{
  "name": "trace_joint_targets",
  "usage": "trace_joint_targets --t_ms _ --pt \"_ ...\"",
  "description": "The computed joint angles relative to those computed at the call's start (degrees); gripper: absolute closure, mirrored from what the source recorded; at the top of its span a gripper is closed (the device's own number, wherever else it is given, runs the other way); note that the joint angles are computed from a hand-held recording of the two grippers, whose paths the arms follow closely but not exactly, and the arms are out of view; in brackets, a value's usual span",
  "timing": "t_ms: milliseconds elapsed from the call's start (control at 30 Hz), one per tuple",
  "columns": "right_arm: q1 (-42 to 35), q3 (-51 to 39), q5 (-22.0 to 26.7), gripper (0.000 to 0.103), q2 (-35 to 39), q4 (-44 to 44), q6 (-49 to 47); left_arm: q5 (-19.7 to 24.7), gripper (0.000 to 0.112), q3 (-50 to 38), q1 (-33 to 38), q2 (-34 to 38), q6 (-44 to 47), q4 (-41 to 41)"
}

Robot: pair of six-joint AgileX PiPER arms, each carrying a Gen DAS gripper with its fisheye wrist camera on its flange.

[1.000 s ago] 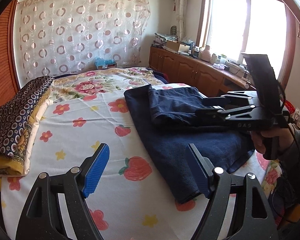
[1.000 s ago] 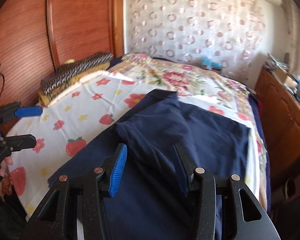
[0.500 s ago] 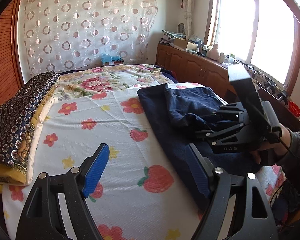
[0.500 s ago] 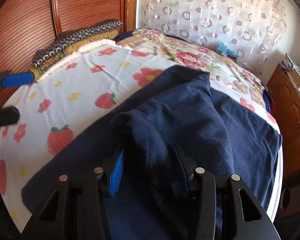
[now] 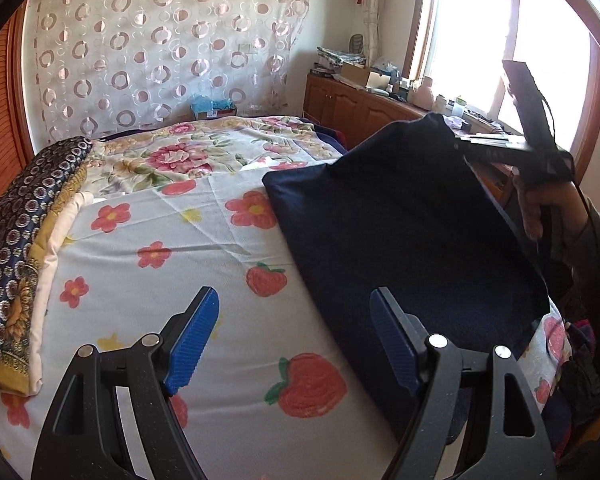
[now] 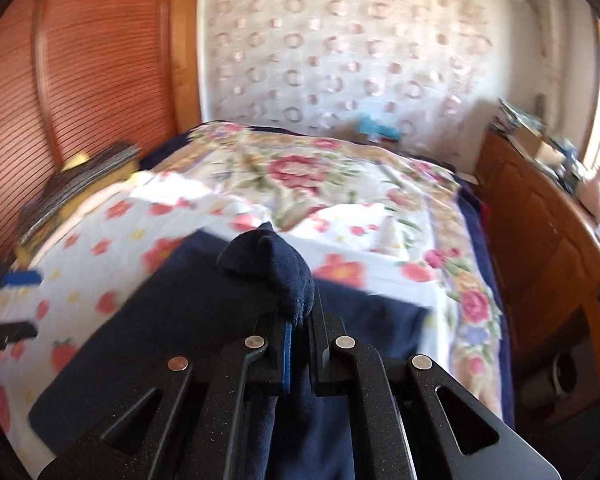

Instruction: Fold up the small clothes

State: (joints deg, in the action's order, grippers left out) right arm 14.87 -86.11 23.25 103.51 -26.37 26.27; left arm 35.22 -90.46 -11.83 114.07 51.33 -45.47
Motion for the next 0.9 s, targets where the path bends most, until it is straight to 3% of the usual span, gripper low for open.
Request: trace_joint_targets --t_ms 100,300,333,433,500,567,667,800,900 --pt "-3.65 -2.16 0.76 0.097 2.42 5.90 -5.75 0.43 0.033 -1.47 -0.75 1.42 -1.75 1.60" --pt "-5.06 -7.47 2.42 0.096 8.42 6.79 -4.19 1.95 0.033 -3.82 -2.07 4.21 -6.30 5.50" --pt "-4.79 -9.24 3.78 0.087 9.49 4.51 -1.50 2.25 0.034 -4.11 -2.29 4.44 -6.83 6.12" --pt "-3.99 -13.43 8.96 0.084 10.94 -6.18 8.91 2.57 0.033 -4.38 -3.06 4.80 -7.50 7.36" --pt "-4.83 -12.51 5.84 0.082 10.27 -3.13 7.80 2.69 0.033 -4.49 -3.55 4.88 -7.84 8.00" --pt "-5.58 -14.04 5.47 0.082 10.63 3.88 1.69 2.78 0.033 -4.54 -3.74 4.95 -7.92 8.31" --pt "-5.10 -15.96 6.17 0.080 11.97 6.68 -2.64 3.06 0.033 -5.03 -3.99 5.26 -8.61 8.95" --pt "-4.86 -16.47 5.24 0.075 12.73 4.52 -2.16 3.83 0.033 -5.53 -4.37 5.73 -10.31 10.90" --pt "-5.09 -8.71 -1.13 0.070 8.87 -1.55 4.66 4.36 0.033 -6.62 -4.88 6.28 -12.33 13.08"
